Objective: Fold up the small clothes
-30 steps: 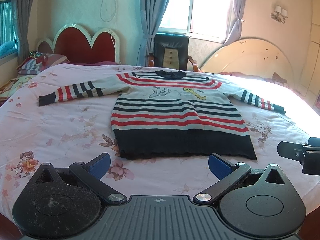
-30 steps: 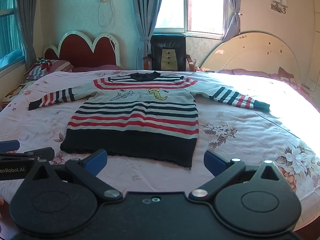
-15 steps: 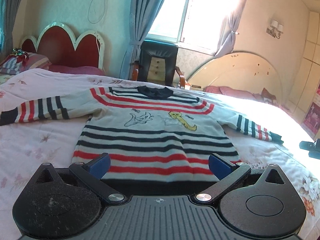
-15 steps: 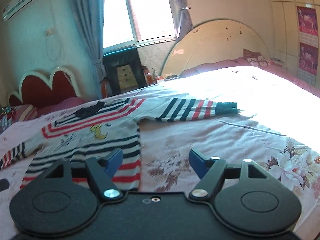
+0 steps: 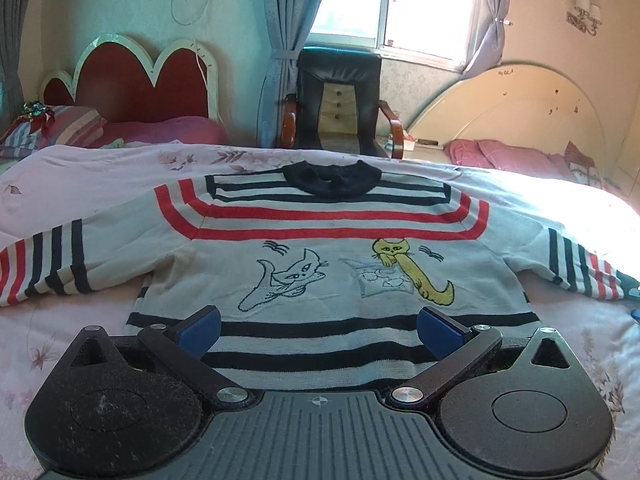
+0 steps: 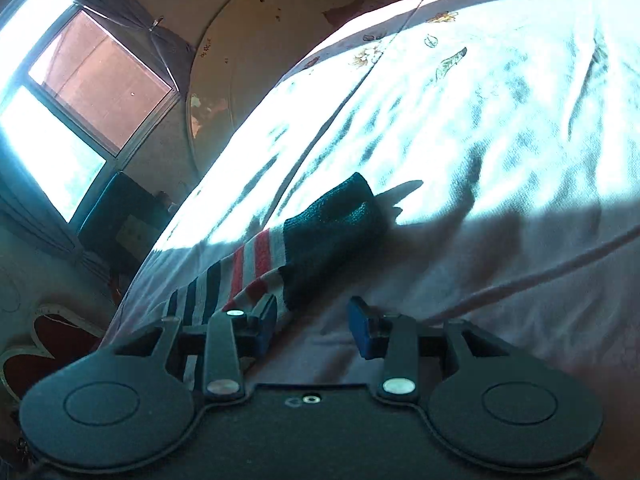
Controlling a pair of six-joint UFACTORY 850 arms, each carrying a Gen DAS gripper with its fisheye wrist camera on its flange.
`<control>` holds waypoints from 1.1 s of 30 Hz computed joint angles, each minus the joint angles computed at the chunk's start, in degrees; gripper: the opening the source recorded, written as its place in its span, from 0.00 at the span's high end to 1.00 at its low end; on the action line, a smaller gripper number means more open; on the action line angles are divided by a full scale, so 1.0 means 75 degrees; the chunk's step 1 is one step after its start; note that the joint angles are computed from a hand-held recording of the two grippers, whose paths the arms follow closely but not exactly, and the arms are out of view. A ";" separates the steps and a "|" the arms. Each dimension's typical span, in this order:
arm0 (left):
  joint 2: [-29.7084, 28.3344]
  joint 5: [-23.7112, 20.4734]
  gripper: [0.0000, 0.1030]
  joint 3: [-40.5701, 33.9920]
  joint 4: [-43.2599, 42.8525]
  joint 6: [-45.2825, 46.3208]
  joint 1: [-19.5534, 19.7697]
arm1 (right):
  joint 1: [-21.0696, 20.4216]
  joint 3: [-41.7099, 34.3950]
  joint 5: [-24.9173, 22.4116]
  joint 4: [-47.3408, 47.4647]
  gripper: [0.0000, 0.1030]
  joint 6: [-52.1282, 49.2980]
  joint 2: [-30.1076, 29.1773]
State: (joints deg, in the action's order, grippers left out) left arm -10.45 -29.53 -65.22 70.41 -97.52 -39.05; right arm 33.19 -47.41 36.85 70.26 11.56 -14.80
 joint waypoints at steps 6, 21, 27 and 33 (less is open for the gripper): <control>-0.0514 -0.0193 0.00 -0.0415 -0.0656 0.0545 0.0233 | -0.0300 0.0026 0.0268 -0.0743 0.77 0.0735 -0.0211; 0.0230 0.1348 0.00 0.0519 -0.0252 -0.0039 0.1906 | 0.1162 -0.4419 -0.1094 -0.1278 0.93 -0.3826 -0.2557; 0.0294 0.2201 0.01 0.0716 0.1166 -0.1419 0.2465 | 0.1851 -0.7413 -0.2532 0.0833 0.93 -0.6654 -0.4531; -0.0028 0.3478 0.30 0.0598 0.3130 -0.3641 0.2810 | 0.2083 -0.8628 -0.2860 0.3527 0.74 -0.9710 -0.5340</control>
